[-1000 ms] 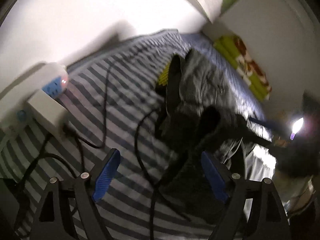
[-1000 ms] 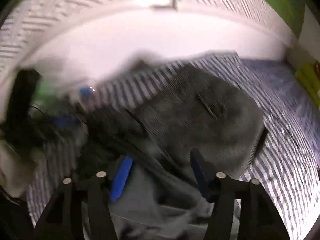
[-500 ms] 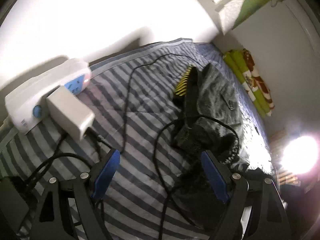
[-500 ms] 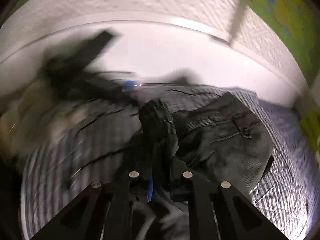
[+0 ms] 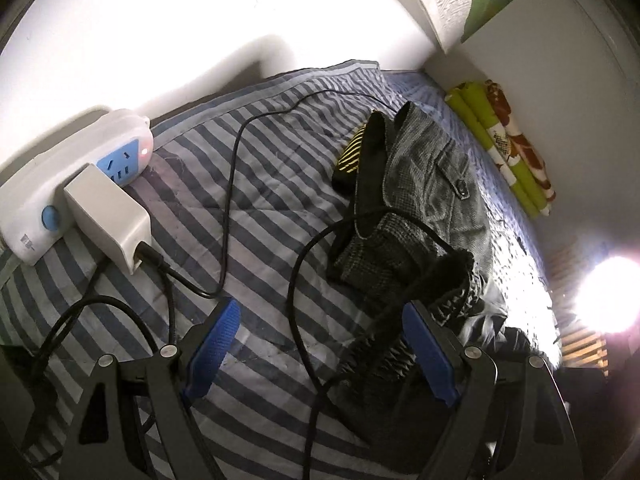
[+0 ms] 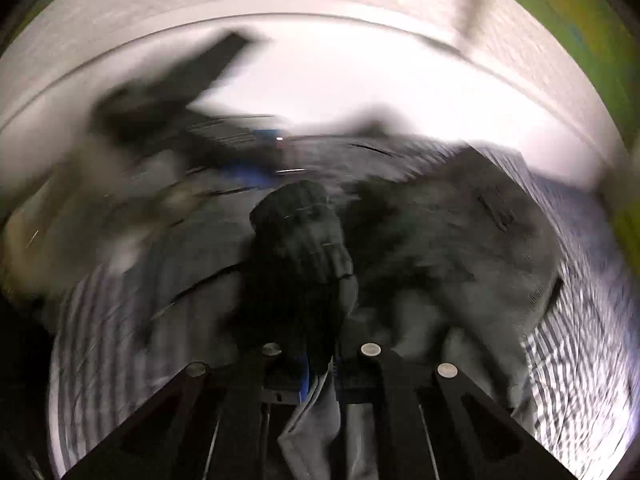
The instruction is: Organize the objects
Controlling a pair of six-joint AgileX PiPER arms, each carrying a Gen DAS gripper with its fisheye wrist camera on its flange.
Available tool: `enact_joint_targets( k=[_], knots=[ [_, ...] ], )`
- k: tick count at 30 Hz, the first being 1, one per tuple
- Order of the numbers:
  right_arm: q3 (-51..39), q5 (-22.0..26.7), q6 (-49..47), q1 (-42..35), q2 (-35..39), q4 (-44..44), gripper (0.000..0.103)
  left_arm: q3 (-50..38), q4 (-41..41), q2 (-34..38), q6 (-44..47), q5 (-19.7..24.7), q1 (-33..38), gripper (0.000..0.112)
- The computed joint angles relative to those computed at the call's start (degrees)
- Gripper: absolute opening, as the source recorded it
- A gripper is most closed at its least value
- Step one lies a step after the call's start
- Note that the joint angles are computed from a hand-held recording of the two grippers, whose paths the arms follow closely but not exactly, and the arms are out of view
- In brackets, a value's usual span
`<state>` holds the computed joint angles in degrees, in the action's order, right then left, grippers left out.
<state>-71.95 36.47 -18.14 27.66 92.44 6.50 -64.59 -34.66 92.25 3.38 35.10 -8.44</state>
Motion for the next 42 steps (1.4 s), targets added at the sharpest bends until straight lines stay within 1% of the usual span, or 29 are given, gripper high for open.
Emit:
enact_joint_targets(
  k=[1,2,3,4,5,6,7,8,9,10,12,13,15,16,17,19,21,24,27,29,31,34,36,37,40,42],
  knots=[
    [-4.1,2.4,0.2,-1.8,3.3,0.3,0.008,-0.3,-0.1,0.4,0.2,0.2,-0.3,0.086],
    [-7.9,3.7,1.6,-3.1,6.5,-1.7,0.008,-0.6,0.2,0.6,-0.2,0.3,-0.5,0.086],
    [-10.1,4.1,3.8,-3.2,8.4,-4.8,0.014,-0.8,0.6,0.7,-0.5,0.3,-0.8,0.086],
    [-13.0,5.4,4.4,-3.5,10.5,-6.3,0.020,-1.2,0.7,1.1,-0.5,0.4,-1.3,0.086],
    [-16.4,7.1,3.0,-3.9,12.7,-6.3,0.026,-1.4,0.9,1.5,-0.6,0.5,-1.5,0.086],
    [-17.4,7.6,2.9,-3.6,13.3,-7.2,0.039,-1.5,1.7,1.7,-1.3,0.3,-1.8,0.086],
    [-18.1,7.1,4.1,-2.7,13.8,-10.4,0.053,-1.7,2.6,2.1,-2.3,0.3,-2.0,0.086],
    [-19.0,7.0,4.7,-1.9,14.7,-13.1,0.059,-1.7,2.2,2.4,-2.1,0.4,-1.9,0.086],
    [-19.7,7.3,4.0,-1.6,15.5,-13.5,0.061,-1.6,1.3,2.7,-1.3,0.7,-1.6,0.086],
    [-21.2,8.3,2.9,-1.6,16.8,-12.8,0.061,-1.4,-0.4,3.1,0.0,1.1,-1.1,0.086],
    [-23.2,10.0,-0.6,-2.8,18.8,-8.3,0.061,-1.1,-1.0,3.1,0.7,1.1,-0.8,0.086],
    [-24.4,11.4,-2.5,-3.4,19.9,-5.5,0.058,-1.0,-0.7,3.1,0.8,1.0,-0.8,0.086],
    [-22.3,10.6,-2.7,-3.4,18.9,-4.0,0.041,-0.6,-1.6,3.0,2.1,1.2,-0.6,0.086],
    [-21.7,10.6,-3.0,-3.6,18.4,-2.9,0.030,-0.3,-2.5,2.9,3.3,1.4,-0.4,0.086],
    [-21.0,10.9,-4.3,-4.1,17.5,-0.9,0.025,-0.1,-3.3,2.8,4.4,1.7,-0.2,0.086],
    [-19.2,10.7,-5.7,-4.7,15.3,1.0,0.020,0.4,-5.0,2.2,6.6,2.3,-0.1,0.086],
    [-17.2,10.5,-6.3,-5.1,12.4,1.7,0.018,0.7,-5.3,1.3,7.5,2.5,-0.1,0.088],
    [-14.2,9.7,-5.3,-4.5,7.6,1.5,0.017,0.8,-0.7,-1.4,3.8,2.4,-0.3,0.088],
    [-11.8,9.9,-3.9,-2.7,2.0,0.4,0.016,2.3,-1.1,-4.4,3.0,2.9,1.8,0.088],
    [-11.6,12.0,-3.0,-1.1,-2.3,-0.6,0.015,3.4,-1.0,-6.1,2.2,3.5,3.1,0.088],
    [-12.4,14.7,-2.8,0.3,-5.8,-0.1,0.015,4.1,1.2,-7.9,0.0,4.0,3.4,0.088],
    [-16.1,20.1,-2.3,2.4,-10.0,2.0,0.015,5.4,4.0,-11.2,-2.6,4.2,3.6,0.088],
    [-19.5,23.8,-3.4,4.1,-11.1,4.5,0.015,7.0,4.7,-14.6,-3.6,4.5,5.0,0.088],
    [-21.9,25.7,-4.7,5.0,-11.0,6.9,0.015,7.7,3.7,-16.1,-2.7,5.0,6.5,0.088],
    [-24.9,27.9,-8.7,4.0,-8.1,17.1,0.015,9.4,1.1,-20.0,0.0,6.5,11.6,0.088],
    [-26.1,27.9,-10.1,4.6,-3.8,20.1,0.015,9.9,-0.1,-20.7,1.2,7.5,14.4,0.088]
  ],
)
